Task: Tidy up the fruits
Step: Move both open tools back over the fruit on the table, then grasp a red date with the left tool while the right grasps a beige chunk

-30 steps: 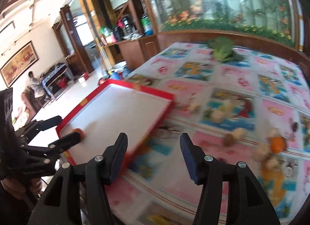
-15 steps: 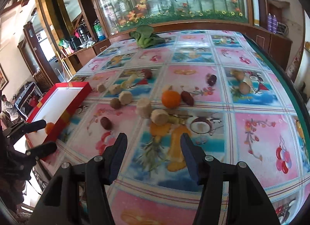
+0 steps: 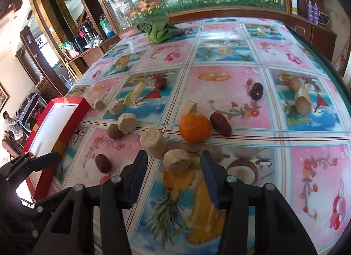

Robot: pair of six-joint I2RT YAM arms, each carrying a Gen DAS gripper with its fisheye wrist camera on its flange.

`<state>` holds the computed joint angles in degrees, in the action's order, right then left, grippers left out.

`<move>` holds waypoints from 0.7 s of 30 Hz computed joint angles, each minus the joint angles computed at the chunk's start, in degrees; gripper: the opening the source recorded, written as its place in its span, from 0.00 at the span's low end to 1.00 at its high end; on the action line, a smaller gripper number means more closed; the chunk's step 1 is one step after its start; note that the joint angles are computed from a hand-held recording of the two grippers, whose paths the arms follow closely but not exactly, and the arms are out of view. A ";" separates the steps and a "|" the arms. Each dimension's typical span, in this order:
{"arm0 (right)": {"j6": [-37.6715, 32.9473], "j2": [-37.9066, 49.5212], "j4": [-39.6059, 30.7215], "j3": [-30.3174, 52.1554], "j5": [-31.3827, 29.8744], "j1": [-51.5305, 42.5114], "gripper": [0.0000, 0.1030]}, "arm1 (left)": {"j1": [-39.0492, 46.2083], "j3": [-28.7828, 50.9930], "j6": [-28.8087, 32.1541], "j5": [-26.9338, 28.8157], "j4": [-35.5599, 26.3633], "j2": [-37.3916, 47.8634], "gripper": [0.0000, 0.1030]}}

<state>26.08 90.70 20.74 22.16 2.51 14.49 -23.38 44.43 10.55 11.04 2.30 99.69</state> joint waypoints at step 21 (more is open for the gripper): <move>-1.50 2.09 4.98 -1.07 -3.23 -2.03 0.26 | -1.96 8.78 -1.79 2.55 -2.76 10.80 0.39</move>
